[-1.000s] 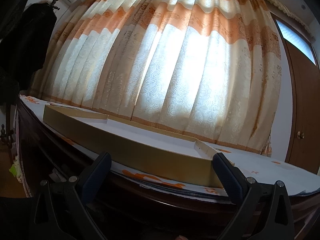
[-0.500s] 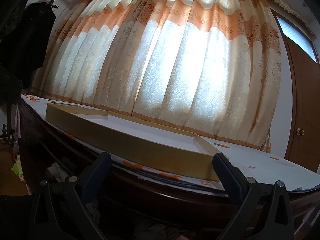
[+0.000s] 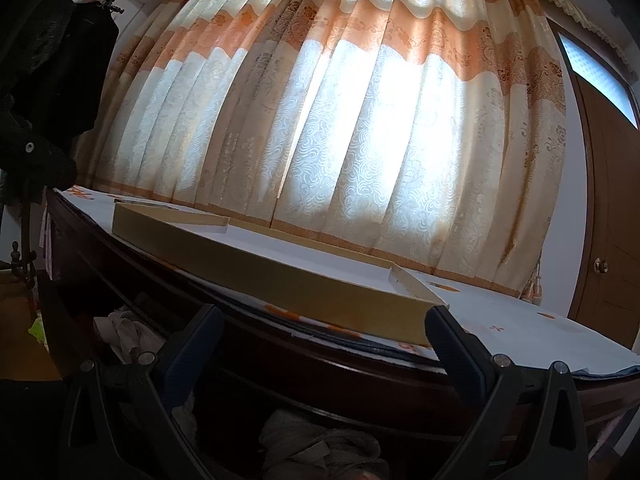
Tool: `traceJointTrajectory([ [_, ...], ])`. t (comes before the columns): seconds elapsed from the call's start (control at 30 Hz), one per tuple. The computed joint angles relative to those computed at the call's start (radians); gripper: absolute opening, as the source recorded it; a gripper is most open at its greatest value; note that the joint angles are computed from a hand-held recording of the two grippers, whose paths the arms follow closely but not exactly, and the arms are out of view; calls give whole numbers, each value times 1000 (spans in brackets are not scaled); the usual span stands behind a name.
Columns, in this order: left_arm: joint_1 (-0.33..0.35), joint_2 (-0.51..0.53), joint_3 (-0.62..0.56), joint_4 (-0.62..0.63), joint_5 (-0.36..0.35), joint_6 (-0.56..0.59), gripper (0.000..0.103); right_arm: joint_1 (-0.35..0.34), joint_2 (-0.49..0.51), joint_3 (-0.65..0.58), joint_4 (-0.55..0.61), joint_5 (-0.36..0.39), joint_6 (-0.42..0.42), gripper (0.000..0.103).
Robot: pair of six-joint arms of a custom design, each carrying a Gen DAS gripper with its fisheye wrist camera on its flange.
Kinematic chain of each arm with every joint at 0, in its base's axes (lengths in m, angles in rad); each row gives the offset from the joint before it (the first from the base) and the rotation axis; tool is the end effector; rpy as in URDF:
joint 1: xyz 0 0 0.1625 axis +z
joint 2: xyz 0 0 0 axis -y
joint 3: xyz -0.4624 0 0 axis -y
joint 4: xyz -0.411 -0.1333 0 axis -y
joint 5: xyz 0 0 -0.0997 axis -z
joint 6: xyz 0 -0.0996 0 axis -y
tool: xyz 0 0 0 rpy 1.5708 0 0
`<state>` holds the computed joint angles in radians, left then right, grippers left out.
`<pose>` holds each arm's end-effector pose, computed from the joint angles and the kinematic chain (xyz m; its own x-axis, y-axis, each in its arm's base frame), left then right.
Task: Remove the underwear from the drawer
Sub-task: 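Lower both tools toward the open drawer below the table edge, then move both tools down over the clothes in the open drawer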
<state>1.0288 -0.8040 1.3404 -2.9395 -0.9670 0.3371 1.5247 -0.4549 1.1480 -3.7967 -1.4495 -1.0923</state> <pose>-0.2510 -0.7849 0.3040 -0.7551 0.2520 -0.6053 0.6326 0.5228 -0.5715 0.1068 -0.8399 0.1989 -0.4607 -0.0682 0.8849 -0.8844 -0.0491 -0.4642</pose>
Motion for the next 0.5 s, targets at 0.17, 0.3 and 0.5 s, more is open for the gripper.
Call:
traceJointTrajectory([
  [0.17,-1,-1,1,2,1,-3,103,1,-13,29,-7,-7,-2,102],
  [0.3,-1,-1,1,-1,0,0,103,2,-21,46,-13,-13,0,102],
  [0.5,-2,-2,1,4,-1,-4,103,3,-39,77,-16,-21,4,102],
])
